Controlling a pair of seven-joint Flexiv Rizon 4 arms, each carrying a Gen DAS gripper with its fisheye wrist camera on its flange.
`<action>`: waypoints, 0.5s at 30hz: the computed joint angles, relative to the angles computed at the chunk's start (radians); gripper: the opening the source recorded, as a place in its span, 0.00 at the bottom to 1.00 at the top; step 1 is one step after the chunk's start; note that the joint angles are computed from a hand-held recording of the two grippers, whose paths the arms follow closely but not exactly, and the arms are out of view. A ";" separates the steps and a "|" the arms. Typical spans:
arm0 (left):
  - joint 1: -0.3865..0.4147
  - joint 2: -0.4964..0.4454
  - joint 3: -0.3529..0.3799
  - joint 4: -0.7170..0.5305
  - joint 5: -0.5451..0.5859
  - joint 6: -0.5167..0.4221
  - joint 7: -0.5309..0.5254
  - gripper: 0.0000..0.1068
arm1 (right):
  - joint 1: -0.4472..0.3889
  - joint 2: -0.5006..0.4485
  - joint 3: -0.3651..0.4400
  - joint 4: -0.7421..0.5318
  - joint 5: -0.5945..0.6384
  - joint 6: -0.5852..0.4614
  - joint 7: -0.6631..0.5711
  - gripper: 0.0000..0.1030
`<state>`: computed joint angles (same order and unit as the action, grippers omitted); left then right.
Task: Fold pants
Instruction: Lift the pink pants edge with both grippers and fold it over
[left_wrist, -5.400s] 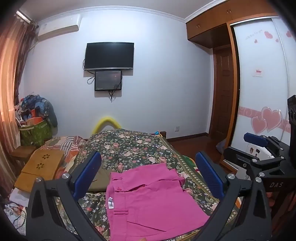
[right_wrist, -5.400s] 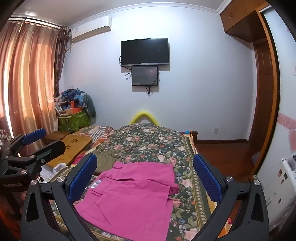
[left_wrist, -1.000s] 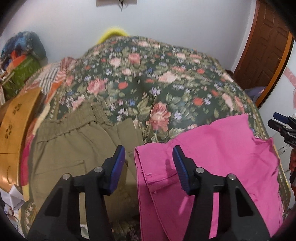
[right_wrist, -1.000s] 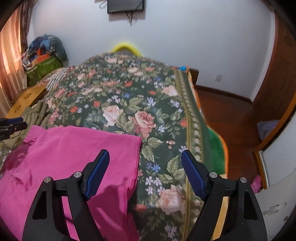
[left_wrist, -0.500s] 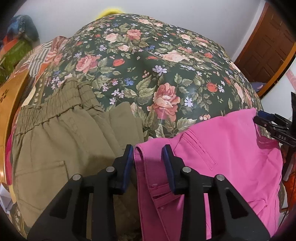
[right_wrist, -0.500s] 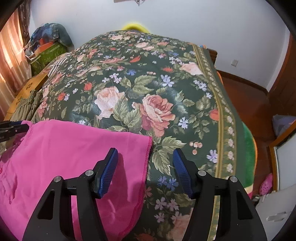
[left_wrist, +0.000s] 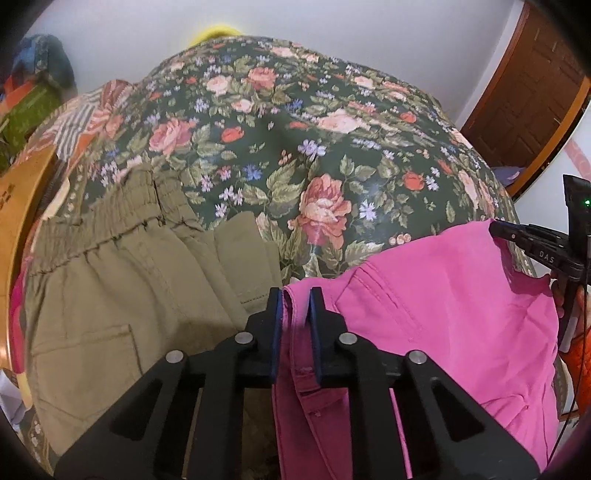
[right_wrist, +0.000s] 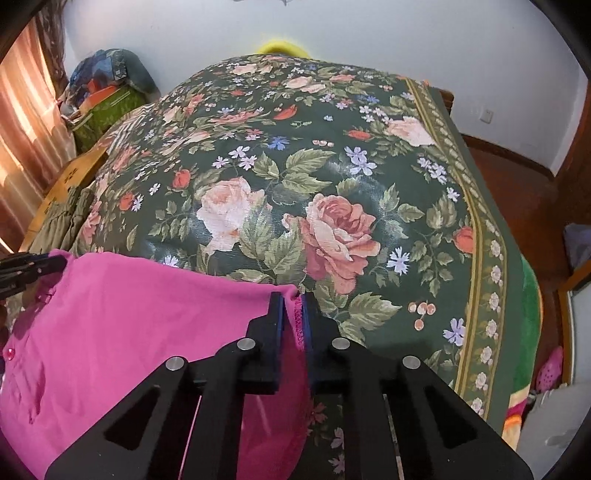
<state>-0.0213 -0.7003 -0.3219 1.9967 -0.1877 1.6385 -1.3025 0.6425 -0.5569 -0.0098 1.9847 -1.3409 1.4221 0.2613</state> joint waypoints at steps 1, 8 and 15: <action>0.000 0.007 0.000 0.007 0.004 0.015 -0.001 0.11 | 0.003 0.004 -0.010 0.001 -0.025 0.009 0.027 0.06; 0.085 0.089 -0.086 0.065 0.051 0.091 -0.010 0.10 | -0.066 0.071 -0.002 -0.030 -0.345 0.039 0.316 0.04; 0.154 0.189 -0.156 0.098 0.109 0.147 -0.044 0.10 | -0.093 0.170 0.087 -0.029 -0.329 -0.110 0.261 0.04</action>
